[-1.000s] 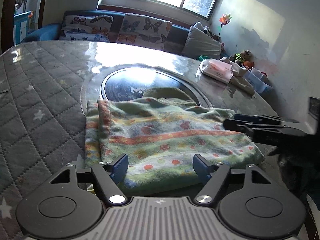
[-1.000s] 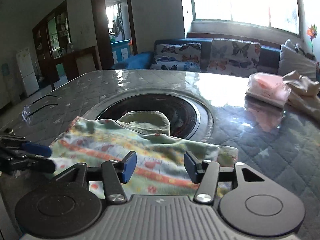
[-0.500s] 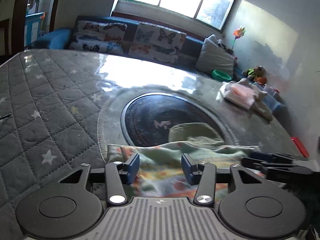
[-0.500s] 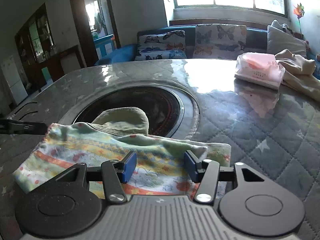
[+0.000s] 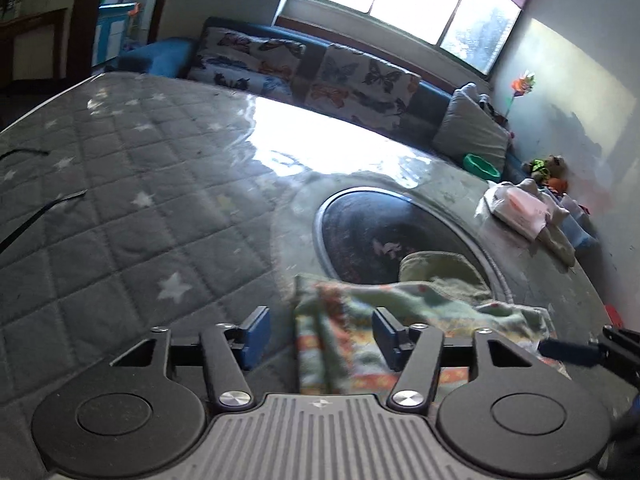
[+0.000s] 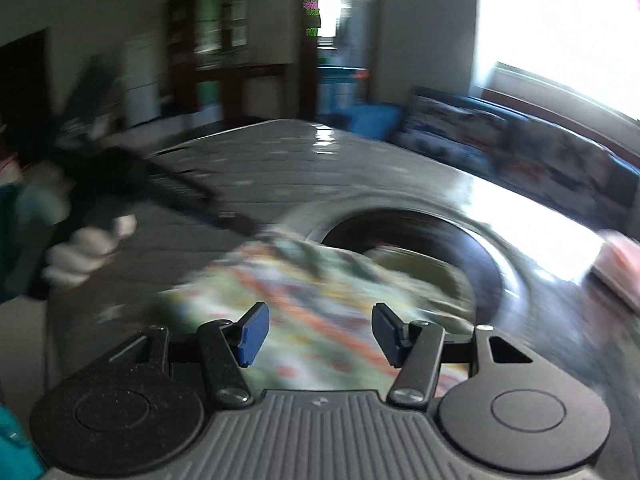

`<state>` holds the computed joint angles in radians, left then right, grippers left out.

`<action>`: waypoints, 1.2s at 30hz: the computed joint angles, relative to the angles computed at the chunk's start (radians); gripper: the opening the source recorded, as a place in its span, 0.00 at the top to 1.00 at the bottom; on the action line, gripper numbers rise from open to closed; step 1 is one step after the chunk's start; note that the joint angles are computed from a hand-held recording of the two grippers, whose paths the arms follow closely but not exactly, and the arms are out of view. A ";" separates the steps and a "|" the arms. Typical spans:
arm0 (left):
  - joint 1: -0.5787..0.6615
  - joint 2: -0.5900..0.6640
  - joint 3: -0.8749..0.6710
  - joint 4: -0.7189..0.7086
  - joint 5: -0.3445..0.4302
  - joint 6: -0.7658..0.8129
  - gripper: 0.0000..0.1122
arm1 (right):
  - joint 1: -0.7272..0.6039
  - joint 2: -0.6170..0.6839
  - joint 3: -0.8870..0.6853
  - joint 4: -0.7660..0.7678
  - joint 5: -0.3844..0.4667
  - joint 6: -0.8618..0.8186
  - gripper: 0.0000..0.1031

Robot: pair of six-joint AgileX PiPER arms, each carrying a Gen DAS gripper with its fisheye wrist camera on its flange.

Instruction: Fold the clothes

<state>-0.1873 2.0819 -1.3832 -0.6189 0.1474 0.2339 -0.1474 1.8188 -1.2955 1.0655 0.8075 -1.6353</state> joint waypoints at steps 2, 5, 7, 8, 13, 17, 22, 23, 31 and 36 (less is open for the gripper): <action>0.007 -0.012 0.023 -0.003 0.004 -0.012 0.41 | 0.045 -0.018 0.029 -0.015 0.001 -0.040 0.44; 0.021 -0.022 0.044 -0.059 0.022 0.013 0.39 | 0.119 -0.036 0.075 -0.036 -0.037 -0.103 0.44; 0.026 -0.026 0.050 -0.073 0.033 0.017 0.37 | 0.166 -0.039 0.097 -0.042 -0.064 -0.138 0.44; 0.028 -0.028 0.053 -0.074 0.038 0.014 0.36 | 0.184 -0.038 0.105 -0.047 -0.079 -0.143 0.45; 0.032 -0.032 0.058 -0.073 0.061 0.002 0.31 | 0.260 -0.015 0.117 -0.094 -0.188 -0.102 0.55; 0.036 -0.029 0.048 -0.117 0.088 0.039 0.29 | 0.265 -0.017 0.141 -0.065 -0.236 -0.122 0.74; 0.058 -0.045 0.063 -0.337 0.120 0.204 0.21 | 0.188 -0.010 0.091 -0.017 -0.102 -0.063 0.87; 0.064 -0.048 0.065 -0.380 0.129 0.231 0.21 | 0.168 -0.008 0.078 -0.008 -0.070 -0.043 0.87; 0.093 0.010 -0.010 -0.589 0.296 0.295 0.21 | 0.053 0.005 0.025 0.078 0.088 0.036 0.88; 0.067 0.082 -0.112 -0.539 0.366 0.218 0.28 | 0.032 0.024 0.011 0.088 0.132 0.040 0.88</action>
